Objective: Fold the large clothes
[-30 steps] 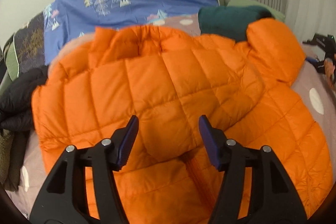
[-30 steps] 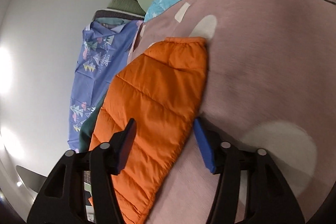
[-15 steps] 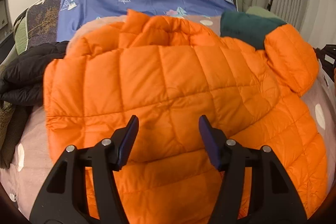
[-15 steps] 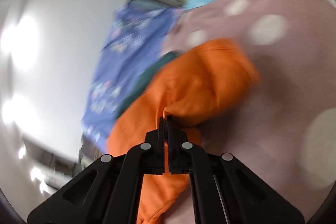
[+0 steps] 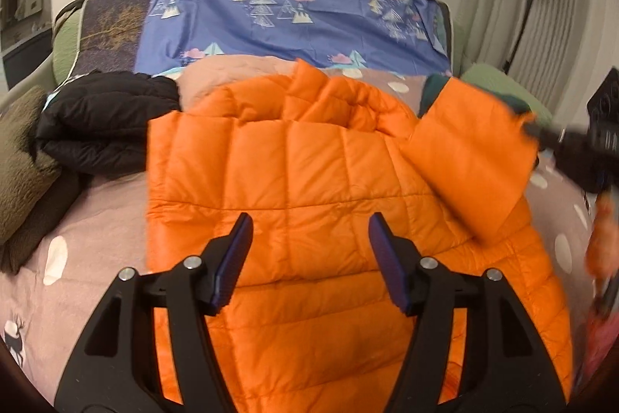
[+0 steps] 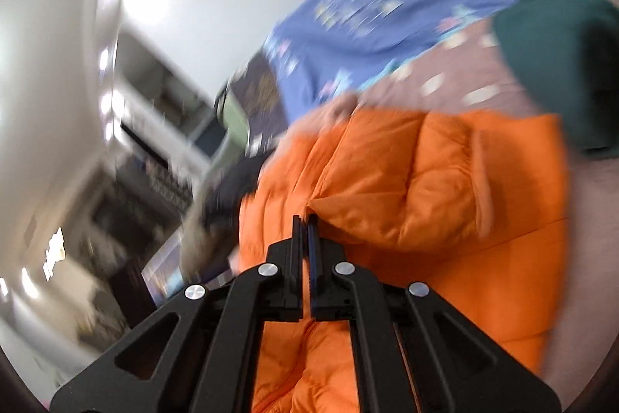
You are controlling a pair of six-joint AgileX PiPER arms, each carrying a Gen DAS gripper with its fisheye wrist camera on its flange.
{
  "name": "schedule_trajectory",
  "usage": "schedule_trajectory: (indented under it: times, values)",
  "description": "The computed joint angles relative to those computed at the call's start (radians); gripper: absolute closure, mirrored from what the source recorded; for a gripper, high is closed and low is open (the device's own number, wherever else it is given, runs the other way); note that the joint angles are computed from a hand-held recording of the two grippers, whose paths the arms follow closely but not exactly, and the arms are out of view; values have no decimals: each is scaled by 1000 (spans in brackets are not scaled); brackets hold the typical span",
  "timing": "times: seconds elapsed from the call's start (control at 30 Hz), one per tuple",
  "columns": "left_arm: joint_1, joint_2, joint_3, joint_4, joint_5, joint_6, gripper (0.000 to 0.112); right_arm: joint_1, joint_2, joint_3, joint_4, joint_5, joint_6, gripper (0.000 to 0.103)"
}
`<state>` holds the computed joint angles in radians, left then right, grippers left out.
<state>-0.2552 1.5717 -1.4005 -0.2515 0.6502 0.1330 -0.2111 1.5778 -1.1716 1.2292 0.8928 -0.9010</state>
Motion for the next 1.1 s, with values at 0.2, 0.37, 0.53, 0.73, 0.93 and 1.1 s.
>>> schedule_trajectory:
  times: [0.2,0.37,0.53,0.73,0.93,1.1]
  values:
    - [124,-57,58,-293,64,216,24,176,-33,41,-164,-100,-2,81]
    - [157,-57,75,-410,86,291,21,164,-82,96,-200,-81,-33,72]
    - [171,-54,95,-506,104,370,16,141,-165,205,-221,-130,-61,65]
    - [106,10,66,-286,63,232,16,92,-156,227,-270,-183,50,65]
    - [99,134,-46,-96,111,61,65,30,-165,265,-313,-230,127,65]
    - [86,92,-56,-77,67,93,101,-18,-199,273,-291,-253,120,65]
